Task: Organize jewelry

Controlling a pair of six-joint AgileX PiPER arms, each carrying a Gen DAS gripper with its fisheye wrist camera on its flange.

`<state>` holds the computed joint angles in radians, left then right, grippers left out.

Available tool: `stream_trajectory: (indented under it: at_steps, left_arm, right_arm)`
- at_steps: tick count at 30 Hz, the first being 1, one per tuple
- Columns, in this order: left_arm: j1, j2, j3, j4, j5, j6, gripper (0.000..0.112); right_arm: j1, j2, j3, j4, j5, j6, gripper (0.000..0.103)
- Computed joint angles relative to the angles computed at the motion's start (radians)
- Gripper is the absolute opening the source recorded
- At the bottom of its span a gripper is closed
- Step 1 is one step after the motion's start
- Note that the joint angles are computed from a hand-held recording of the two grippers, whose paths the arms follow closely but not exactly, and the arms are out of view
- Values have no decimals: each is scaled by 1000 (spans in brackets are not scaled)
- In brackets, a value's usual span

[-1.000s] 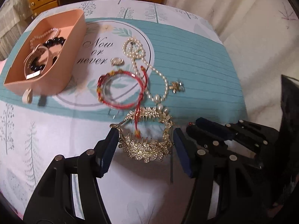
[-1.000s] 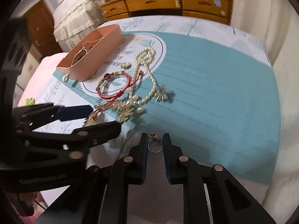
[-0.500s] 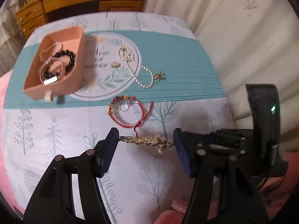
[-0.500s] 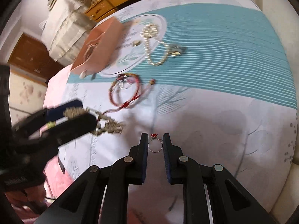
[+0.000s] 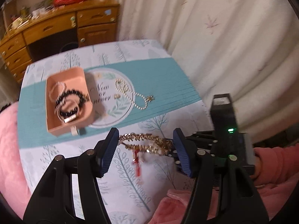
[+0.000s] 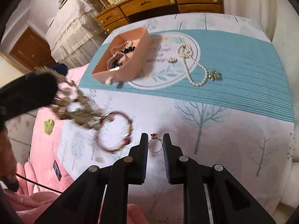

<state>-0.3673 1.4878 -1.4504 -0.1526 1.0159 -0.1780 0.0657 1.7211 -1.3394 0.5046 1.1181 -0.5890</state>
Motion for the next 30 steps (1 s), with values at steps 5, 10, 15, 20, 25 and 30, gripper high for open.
stream_trajectory:
  at_steps: [5, 10, 15, 20, 25, 30]
  left_arm:
    - [91, -16, -73, -76, 80, 183, 57]
    - [215, 3, -127, -161, 128, 355, 57]
    - [336, 58, -202, -238, 158, 487, 57]
    - [428, 118, -280, -288, 183, 598, 57]
    - [499, 165, -323, -311, 193, 677, 57]
    - [536, 211, -355, -323, 195, 709, 57]
  right_arm:
    - [65, -49, 14, 7, -72, 131, 16]
    - [151, -64, -21, -6, -159, 220, 16]
    - [260, -58, -90, -93, -263, 314, 16]
    - [339, -19, -158, -101, -349, 342, 16]
    - [431, 59, -256, -188, -389, 425, 16]
    - [487, 108, -304, -238, -433, 518, 16]
